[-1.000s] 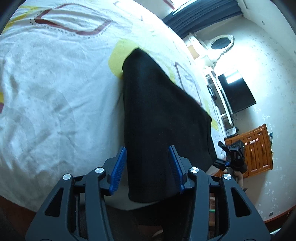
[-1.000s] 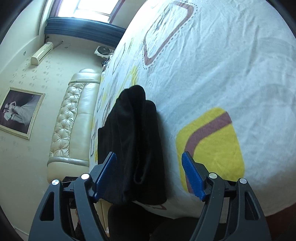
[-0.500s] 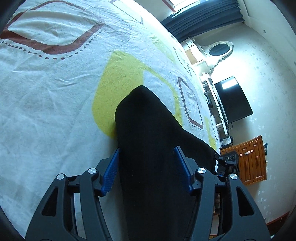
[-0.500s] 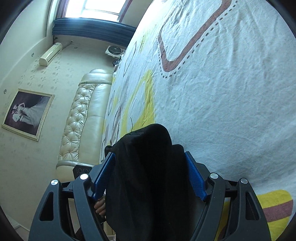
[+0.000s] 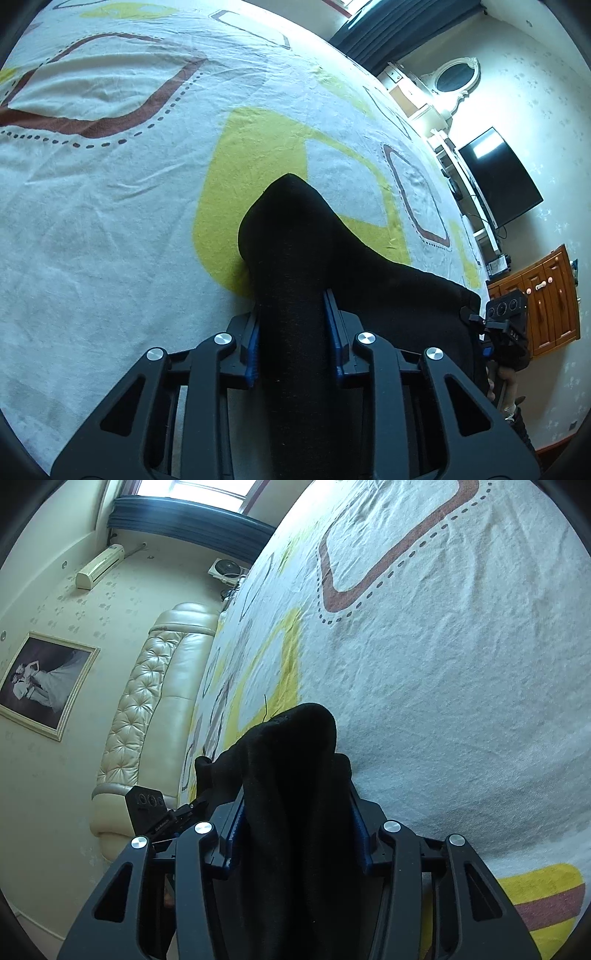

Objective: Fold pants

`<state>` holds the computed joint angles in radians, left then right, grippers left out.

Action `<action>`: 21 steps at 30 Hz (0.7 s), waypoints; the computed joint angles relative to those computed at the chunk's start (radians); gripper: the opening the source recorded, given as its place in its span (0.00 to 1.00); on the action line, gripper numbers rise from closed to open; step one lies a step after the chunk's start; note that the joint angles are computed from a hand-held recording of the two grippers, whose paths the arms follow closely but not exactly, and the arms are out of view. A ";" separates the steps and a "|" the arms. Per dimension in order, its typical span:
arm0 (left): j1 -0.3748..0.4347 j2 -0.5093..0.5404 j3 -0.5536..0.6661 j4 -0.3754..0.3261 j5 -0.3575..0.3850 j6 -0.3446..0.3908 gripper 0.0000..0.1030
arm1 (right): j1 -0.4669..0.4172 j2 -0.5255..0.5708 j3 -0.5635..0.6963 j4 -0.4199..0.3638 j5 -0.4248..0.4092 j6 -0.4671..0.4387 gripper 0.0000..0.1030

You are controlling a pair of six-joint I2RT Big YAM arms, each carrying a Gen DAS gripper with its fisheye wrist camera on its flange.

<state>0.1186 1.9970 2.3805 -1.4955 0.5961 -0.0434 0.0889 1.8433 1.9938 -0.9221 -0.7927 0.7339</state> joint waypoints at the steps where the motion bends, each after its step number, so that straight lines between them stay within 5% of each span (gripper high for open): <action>1: -0.004 -0.006 -0.003 0.006 -0.020 0.015 0.27 | 0.001 -0.001 -0.002 0.005 0.003 0.004 0.45; 21: -0.007 0.083 0.172 -0.049 -0.072 0.024 0.25 | 0.019 0.047 0.071 0.042 0.030 0.042 0.44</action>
